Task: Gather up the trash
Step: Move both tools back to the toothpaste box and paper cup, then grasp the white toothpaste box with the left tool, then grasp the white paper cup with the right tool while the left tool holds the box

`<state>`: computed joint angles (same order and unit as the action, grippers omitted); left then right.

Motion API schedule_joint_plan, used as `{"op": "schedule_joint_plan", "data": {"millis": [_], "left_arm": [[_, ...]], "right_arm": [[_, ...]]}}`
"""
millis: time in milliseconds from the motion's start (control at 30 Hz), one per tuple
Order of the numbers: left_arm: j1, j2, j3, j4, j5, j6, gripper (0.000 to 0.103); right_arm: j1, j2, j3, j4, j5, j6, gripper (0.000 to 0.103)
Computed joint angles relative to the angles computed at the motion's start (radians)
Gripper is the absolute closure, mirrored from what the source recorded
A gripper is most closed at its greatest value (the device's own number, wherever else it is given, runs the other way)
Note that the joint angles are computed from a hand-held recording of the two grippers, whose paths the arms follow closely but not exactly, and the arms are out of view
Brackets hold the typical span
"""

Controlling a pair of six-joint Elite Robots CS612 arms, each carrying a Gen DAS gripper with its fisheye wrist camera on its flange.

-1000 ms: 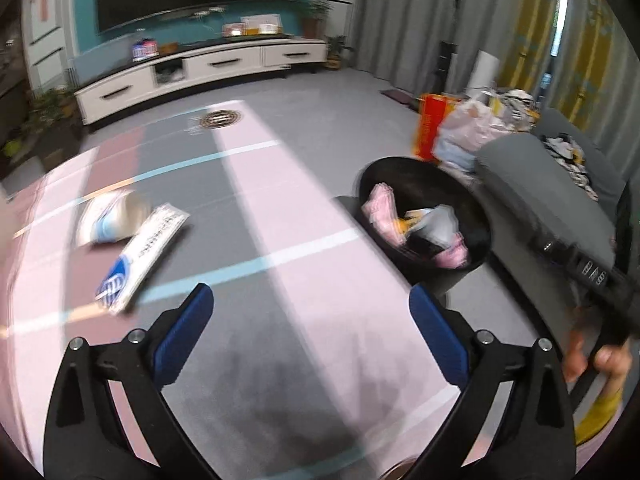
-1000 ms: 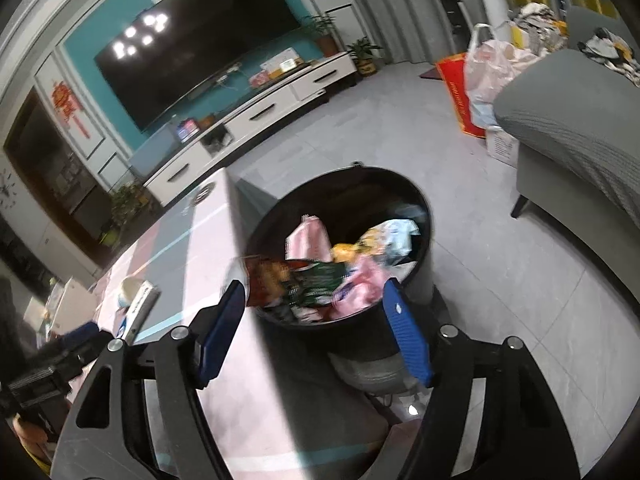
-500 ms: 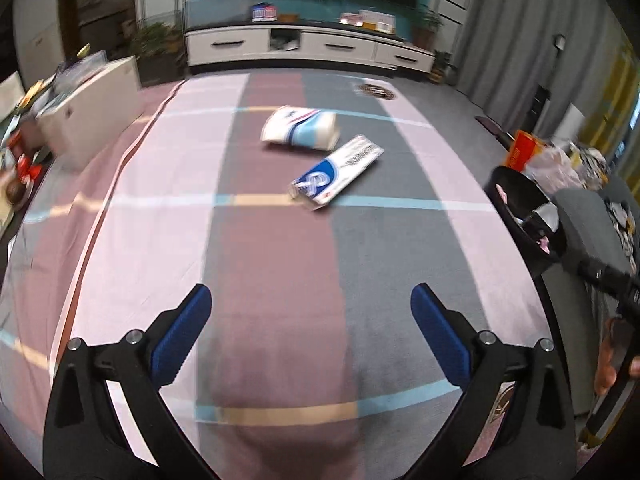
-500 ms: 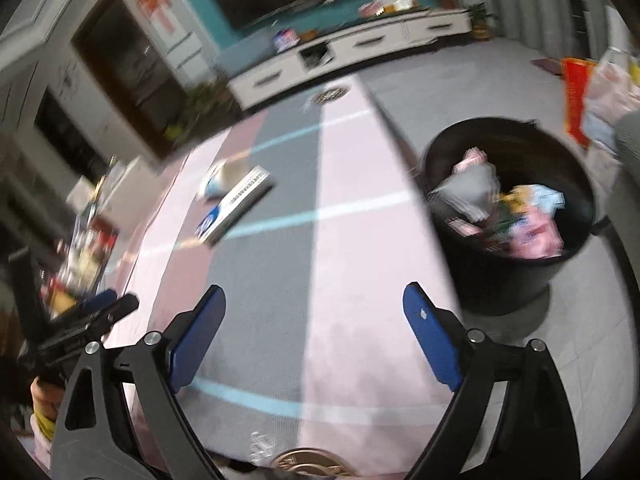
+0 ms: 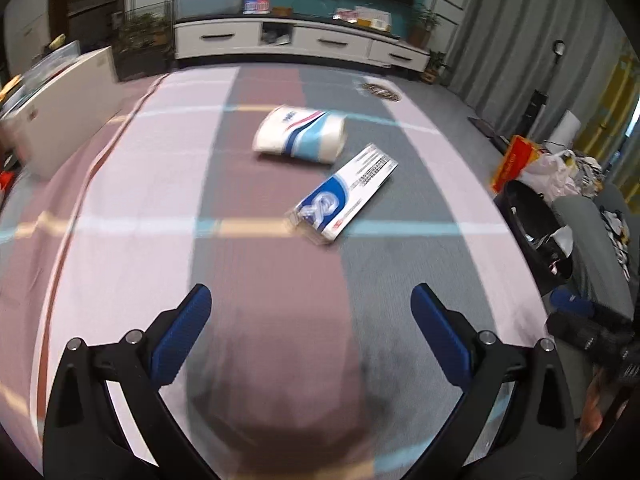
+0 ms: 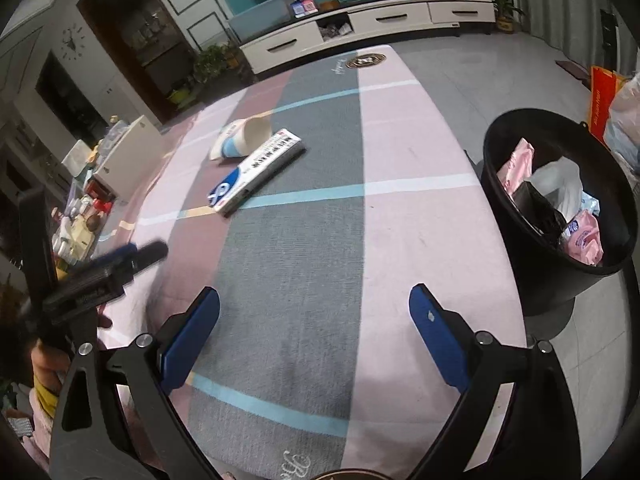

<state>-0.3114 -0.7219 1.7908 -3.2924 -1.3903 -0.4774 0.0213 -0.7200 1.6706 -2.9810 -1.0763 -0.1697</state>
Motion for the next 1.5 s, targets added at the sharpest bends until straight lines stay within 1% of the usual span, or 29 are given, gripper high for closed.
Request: {"op": "schedule_joint_plan", "data": {"millis": [33,133,167,233,300,333,400,433,500,600,633,667,733,767,867,933,1000,1067,1100,1133,1233,1267,1333,1433,1500], "left_arm": [[0.001,0.007,-0.017,0.003,0.003,0.010,0.003],[0.014,0.037,-0.085,0.019,-0.021,0.059,0.003],[0.016,0.047,-0.107,0.030,-0.014,0.077,0.003],[0.017,0.068,-0.150,0.053,-0.009,0.136,0.003],[0.018,0.087,-0.189,0.088,-0.015,0.196,0.004],[0.018,0.100,-0.215,0.119,-0.016,0.230,0.004],[0.019,0.116,-0.249,0.175,-0.011,0.270,0.006],[0.018,0.123,-0.262,0.196,-0.004,0.286,0.008],[0.016,0.137,-0.287,0.245,0.018,0.315,0.024],[0.019,0.146,-0.301,0.277,0.018,0.324,0.041],[0.020,0.146,-0.299,0.274,0.015,0.323,0.045],[0.022,0.144,-0.293,0.268,0.003,0.316,0.050],[0.026,0.136,-0.276,0.249,-0.022,0.303,0.056],[0.027,0.130,-0.262,0.236,-0.039,0.301,0.060],[0.027,0.102,-0.201,0.162,-0.078,0.288,0.063],[0.032,0.081,-0.155,0.099,-0.118,0.250,0.065],[0.034,0.058,-0.102,0.031,-0.130,0.187,0.067],[0.039,0.045,-0.064,-0.037,-0.129,0.122,0.069],[0.045,0.039,-0.042,-0.088,-0.131,0.079,0.069],[0.046,0.034,-0.030,-0.115,-0.114,0.054,0.069],[0.046,0.024,-0.001,-0.191,-0.011,-0.005,0.072],[0.048,0.024,0.003,-0.206,0.002,-0.015,0.074],[0.057,0.030,0.011,-0.252,0.009,-0.050,0.083],[0.068,0.037,0.011,-0.272,0.015,-0.071,0.084],[0.078,0.043,0.005,-0.279,-0.004,-0.091,0.084]], "right_arm": [[0.000,0.003,-0.005,0.004,-0.009,0.006,0.009],[0.000,0.012,-0.017,0.013,-0.030,0.025,0.009],[0.000,0.015,-0.021,0.016,-0.035,0.028,0.009],[0.001,0.021,-0.030,0.024,-0.049,0.035,0.009],[0.002,0.026,-0.038,0.031,-0.058,0.040,0.009],[0.002,0.030,-0.044,0.034,-0.063,0.045,0.009],[0.002,0.037,-0.053,0.040,-0.062,0.054,0.009],[0.002,0.040,-0.056,0.042,-0.061,0.058,0.009],[0.003,0.046,-0.065,0.047,-0.058,0.064,0.009],[0.004,0.051,-0.071,0.054,-0.051,0.059,0.009],[0.004,0.052,-0.072,0.054,-0.050,0.057,0.009],[0.004,0.052,-0.071,0.054,-0.047,0.056,0.009],[0.004,0.052,-0.070,0.053,-0.043,0.055,0.009],[0.004,0.051,-0.069,0.052,-0.042,0.054,0.009],[0.003,0.050,-0.066,0.043,-0.033,0.049,0.009],[0.004,0.049,-0.065,0.039,-0.033,0.047,0.009],[0.005,0.048,-0.065,0.037,-0.031,0.047,0.009],[0.008,0.049,-0.067,0.031,-0.029,0.043,0.009],[0.011,0.050,-0.071,0.028,-0.032,0.037,0.009],[0.015,0.052,-0.076,0.024,-0.034,0.030,0.009],[0.032,0.066,-0.104,0.011,-0.032,0.000,0.009],[0.037,0.069,-0.113,0.007,-0.031,-0.008,0.009],[0.051,0.085,-0.147,0.003,-0.017,-0.027,0.009],[0.070,0.113,-0.209,0.003,0.011,-0.032,0.009],[0.083,0.136,-0.255,0.007,0.022,-0.037,0.009]]}}
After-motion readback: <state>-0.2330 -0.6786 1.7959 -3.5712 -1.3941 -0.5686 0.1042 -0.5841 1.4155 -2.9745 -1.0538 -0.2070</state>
